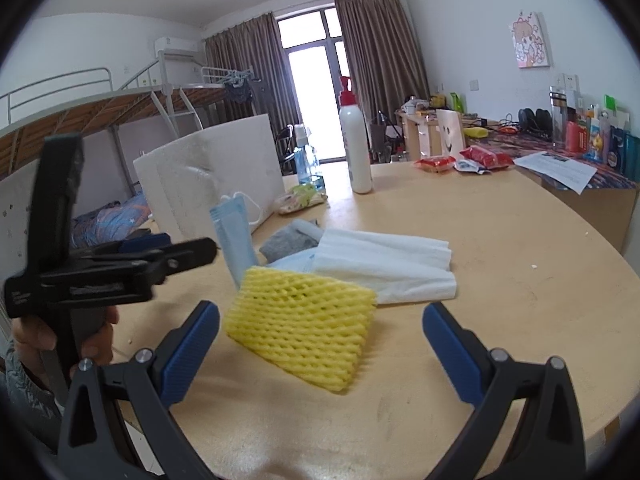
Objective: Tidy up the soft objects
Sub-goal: 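Move the left tool to the blue face mask while the right tool approaches the yellow foam net, then close the left tool on the blue mask while the right tool grasps the yellow foam net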
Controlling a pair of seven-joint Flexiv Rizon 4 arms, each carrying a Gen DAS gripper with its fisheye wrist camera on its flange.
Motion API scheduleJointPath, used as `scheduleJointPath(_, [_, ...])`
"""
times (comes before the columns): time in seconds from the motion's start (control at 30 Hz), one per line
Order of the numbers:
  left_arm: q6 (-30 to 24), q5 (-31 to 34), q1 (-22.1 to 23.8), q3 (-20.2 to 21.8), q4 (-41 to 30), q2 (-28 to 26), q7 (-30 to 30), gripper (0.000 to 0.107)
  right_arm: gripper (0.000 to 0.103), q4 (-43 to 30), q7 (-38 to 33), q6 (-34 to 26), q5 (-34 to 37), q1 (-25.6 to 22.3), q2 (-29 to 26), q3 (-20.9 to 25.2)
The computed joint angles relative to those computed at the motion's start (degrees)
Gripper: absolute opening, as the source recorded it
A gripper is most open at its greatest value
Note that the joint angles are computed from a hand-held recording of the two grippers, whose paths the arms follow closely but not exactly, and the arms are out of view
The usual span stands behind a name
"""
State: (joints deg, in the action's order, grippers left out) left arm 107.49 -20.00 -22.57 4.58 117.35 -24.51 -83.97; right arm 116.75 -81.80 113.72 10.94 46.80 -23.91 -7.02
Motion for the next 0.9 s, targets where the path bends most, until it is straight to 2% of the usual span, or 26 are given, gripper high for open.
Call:
scheduleJointPath(0.07, [-1.79,-0.99,-1.10,1.35,-1.31,-0.81,0.27,0.097,0.103,-0.37,0.26,-0.25,-0.73,-0.96,-0.23,0.74])
scheduleJointPath(0.2, [-4.57,0.63,2.62,-2.07,-2.81,-1.47,-0.86,0.087,0.103,-0.86,0.33,-0.67,-2.17,-1.90,-0.92,1.20])
scheduleJointPath(0.37, [-6.20,2.58,5.87,-4.78,-3.86,-1.89,-3.51,0.079,0.103,-1.82,2.22,-1.08,-5.59,-6.19,-1.98,4.71])
scheduleJointPath(0.57, [-9.13,4.44,6.21,-4.69,-5.83,-2.53,-5.29,0.054,0.103,-2.81,5.04,-2.97,-9.08,-8.67,-2.62,6.12])
scheduleJointPath(0.73, [-9.38,6.07,6.57,-4.87,-6.26,-2.67,-6.64,0.051,0.103,-2.83,6.71,-3.32,-11.97,-10.88,-3.01,8.04])
scheduleJointPath(0.87, [-8.65,6.74,12.62,-11.77,-5.21,-2.42,-6.45,0.029,0.103,-2.79,7.93,-4.84,-13.60,-11.24,-2.99,8.08])
scheduleJointPath(0.9, [-9.09,6.79,12.98,-12.17,-5.28,-2.43,-6.44,0.023,0.103,-2.77,8.10,-5.39,-14.25,-11.46,-2.95,8.21])
